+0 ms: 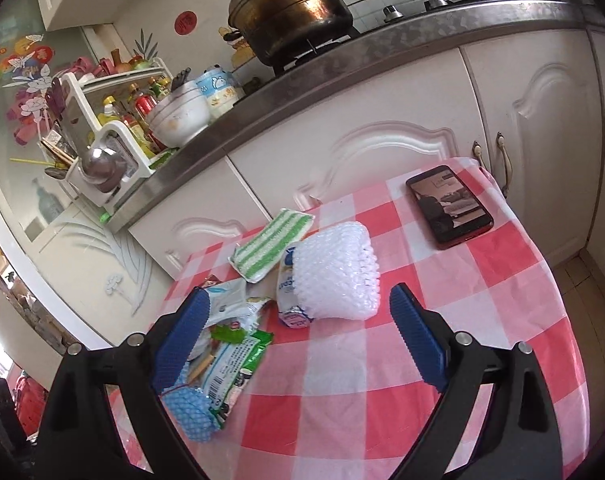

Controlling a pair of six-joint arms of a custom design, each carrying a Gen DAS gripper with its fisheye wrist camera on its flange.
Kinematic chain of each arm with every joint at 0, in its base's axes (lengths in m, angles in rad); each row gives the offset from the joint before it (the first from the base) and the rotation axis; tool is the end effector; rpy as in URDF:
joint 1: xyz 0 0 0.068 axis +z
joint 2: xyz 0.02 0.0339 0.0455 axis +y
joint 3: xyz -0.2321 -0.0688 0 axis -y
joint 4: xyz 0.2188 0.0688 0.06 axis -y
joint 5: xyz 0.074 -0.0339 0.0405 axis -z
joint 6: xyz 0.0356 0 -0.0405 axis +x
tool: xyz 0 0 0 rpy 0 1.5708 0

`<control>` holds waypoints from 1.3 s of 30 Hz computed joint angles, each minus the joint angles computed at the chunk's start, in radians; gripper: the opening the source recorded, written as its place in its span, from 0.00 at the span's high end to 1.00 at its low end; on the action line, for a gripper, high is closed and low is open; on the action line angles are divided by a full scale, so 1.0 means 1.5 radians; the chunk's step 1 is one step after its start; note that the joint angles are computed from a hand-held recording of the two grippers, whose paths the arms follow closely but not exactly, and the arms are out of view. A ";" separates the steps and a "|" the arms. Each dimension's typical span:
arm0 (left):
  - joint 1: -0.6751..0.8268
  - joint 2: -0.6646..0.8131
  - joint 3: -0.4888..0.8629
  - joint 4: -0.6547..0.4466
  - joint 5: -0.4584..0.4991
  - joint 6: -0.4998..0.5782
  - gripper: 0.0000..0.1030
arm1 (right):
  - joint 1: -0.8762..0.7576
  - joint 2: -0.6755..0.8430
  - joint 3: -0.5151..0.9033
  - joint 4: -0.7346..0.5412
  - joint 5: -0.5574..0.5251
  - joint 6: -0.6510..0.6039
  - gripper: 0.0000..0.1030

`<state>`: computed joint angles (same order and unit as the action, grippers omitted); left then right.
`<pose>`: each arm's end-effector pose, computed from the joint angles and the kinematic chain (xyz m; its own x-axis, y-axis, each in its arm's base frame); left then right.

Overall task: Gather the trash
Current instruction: 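Move both tools back over the table toward the blue cloth bundle, then grasp the blue cloth bundle with the left tool while the right tool grasps a wrapper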

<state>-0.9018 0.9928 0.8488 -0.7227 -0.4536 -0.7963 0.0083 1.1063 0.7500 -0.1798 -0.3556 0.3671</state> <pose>0.1282 -0.1370 0.2551 -0.7088 -0.1394 -0.6915 0.0322 0.9729 -0.2291 0.2342 0.0143 0.2461 -0.5870 0.3316 -0.7386 -0.1033 0.8742 0.4745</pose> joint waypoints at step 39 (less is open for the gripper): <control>0.108 0.299 0.050 0.332 0.194 0.051 0.64 | 0.144 0.168 0.049 0.068 -0.089 0.038 0.59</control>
